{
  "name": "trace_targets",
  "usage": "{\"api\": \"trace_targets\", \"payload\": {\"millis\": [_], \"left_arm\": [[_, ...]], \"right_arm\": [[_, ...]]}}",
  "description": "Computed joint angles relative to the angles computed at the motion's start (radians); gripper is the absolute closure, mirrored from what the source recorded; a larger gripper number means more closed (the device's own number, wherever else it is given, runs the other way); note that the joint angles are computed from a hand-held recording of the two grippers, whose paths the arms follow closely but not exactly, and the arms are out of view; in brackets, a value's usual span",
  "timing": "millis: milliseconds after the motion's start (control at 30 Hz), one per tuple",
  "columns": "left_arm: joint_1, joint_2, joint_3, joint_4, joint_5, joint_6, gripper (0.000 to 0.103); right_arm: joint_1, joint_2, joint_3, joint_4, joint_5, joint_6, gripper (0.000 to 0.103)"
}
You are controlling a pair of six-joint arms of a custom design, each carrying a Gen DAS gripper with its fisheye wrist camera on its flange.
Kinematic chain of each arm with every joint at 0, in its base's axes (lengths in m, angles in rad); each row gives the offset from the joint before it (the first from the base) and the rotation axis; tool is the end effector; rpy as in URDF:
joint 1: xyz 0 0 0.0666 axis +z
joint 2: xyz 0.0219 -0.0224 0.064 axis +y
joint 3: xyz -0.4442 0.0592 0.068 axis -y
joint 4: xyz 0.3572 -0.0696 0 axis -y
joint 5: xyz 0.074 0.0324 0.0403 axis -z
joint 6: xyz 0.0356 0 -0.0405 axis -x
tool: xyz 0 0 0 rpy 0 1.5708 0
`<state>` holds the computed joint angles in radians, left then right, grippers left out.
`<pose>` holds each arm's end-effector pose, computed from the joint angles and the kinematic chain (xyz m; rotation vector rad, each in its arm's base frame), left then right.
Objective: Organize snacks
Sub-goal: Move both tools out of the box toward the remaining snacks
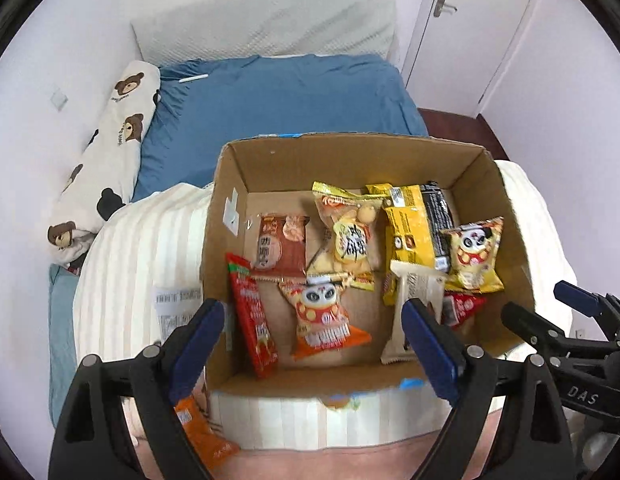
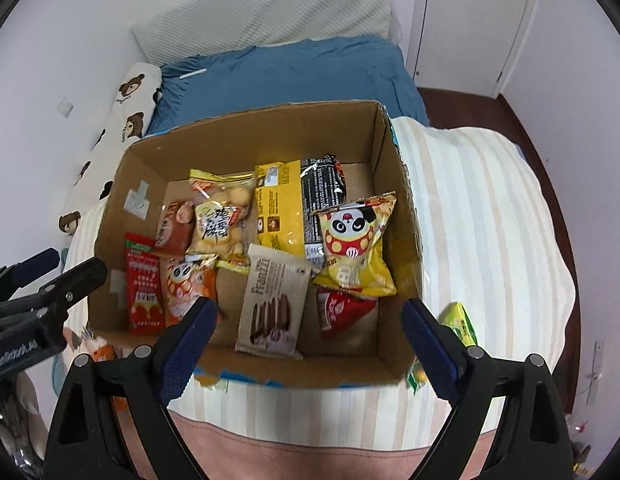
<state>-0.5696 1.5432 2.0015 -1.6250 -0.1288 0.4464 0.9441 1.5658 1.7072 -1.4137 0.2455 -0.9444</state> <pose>0.3734 -0.2342 0.6340 0.1318 2.7216 -0.1180 0.2848 0.3778 0.5217 0.0517 2.7664 0.1368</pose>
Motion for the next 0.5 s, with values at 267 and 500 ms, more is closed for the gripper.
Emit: {"api": "trace_targets", "payload": {"millis": [267,500], "left_arm": [[-0.074,-0.096,-0.076,0.032,-0.077,0.052,0.012],[-0.139,-0.174,-0.136,0.06,-0.141,0.118,0.012]], "right_arm": [[0.102,-0.047,0.013,-0.041,0.118,-0.073,0.008],[0.191,-0.086,0.017,-0.067,0.189,-0.163,0.008]]}}
